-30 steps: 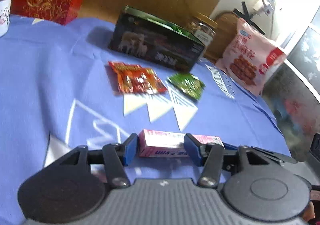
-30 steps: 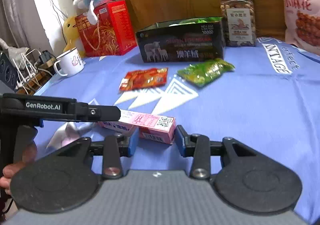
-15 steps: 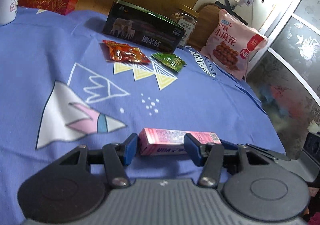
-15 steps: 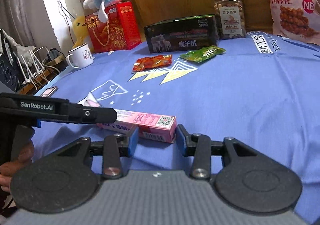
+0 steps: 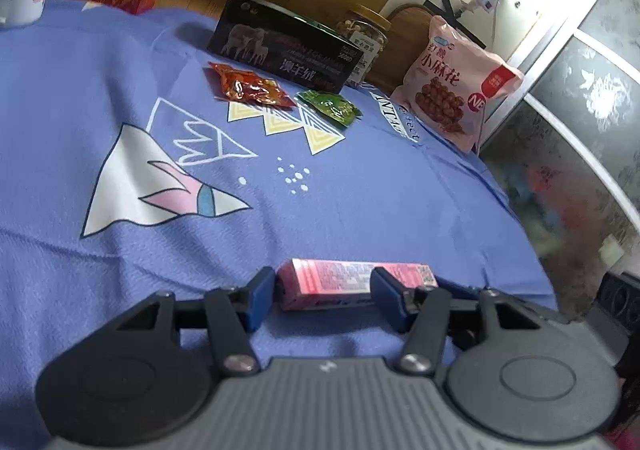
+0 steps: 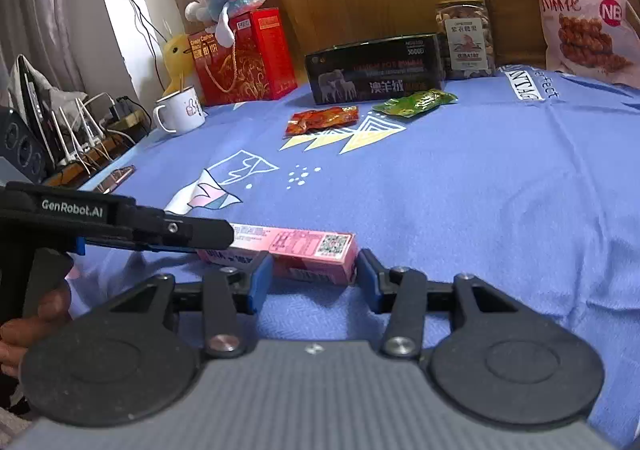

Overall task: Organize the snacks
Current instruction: 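Carry the pink box over the black tin and lower it in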

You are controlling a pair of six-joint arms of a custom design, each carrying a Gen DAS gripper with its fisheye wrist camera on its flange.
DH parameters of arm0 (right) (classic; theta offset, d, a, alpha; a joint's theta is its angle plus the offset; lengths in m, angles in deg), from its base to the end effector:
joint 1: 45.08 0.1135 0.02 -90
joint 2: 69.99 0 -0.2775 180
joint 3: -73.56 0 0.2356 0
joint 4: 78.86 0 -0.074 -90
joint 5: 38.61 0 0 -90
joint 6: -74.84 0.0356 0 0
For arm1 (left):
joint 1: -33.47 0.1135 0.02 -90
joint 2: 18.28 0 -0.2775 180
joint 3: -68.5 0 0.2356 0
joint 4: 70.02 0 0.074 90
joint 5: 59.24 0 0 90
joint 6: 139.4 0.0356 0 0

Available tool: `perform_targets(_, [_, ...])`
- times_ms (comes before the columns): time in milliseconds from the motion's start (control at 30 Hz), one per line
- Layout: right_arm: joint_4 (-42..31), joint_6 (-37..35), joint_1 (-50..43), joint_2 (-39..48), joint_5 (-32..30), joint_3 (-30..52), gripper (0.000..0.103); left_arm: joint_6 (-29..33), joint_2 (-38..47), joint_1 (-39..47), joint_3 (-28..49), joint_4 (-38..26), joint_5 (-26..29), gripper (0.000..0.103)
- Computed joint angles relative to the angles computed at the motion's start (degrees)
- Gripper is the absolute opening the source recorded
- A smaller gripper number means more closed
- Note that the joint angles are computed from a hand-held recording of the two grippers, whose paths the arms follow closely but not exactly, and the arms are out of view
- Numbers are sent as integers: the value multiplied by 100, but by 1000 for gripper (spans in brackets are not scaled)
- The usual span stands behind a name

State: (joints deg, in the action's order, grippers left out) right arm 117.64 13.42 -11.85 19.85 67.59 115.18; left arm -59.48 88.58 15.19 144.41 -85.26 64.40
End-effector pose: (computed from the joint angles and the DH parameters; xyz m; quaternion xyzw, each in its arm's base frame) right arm 0.2298 0.1387 0.1584 0.0335 0.8668 0.1420 0.4769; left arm 0.3492 -0.1361 0.1831 0.1712 0.8781 -0.3478 0.2805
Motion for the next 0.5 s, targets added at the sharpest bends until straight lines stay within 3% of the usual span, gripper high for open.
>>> perform_targets(500, [308, -116, -367, 45, -297, -68, 48, 78, 217, 10, 485, -231, 253, 49])
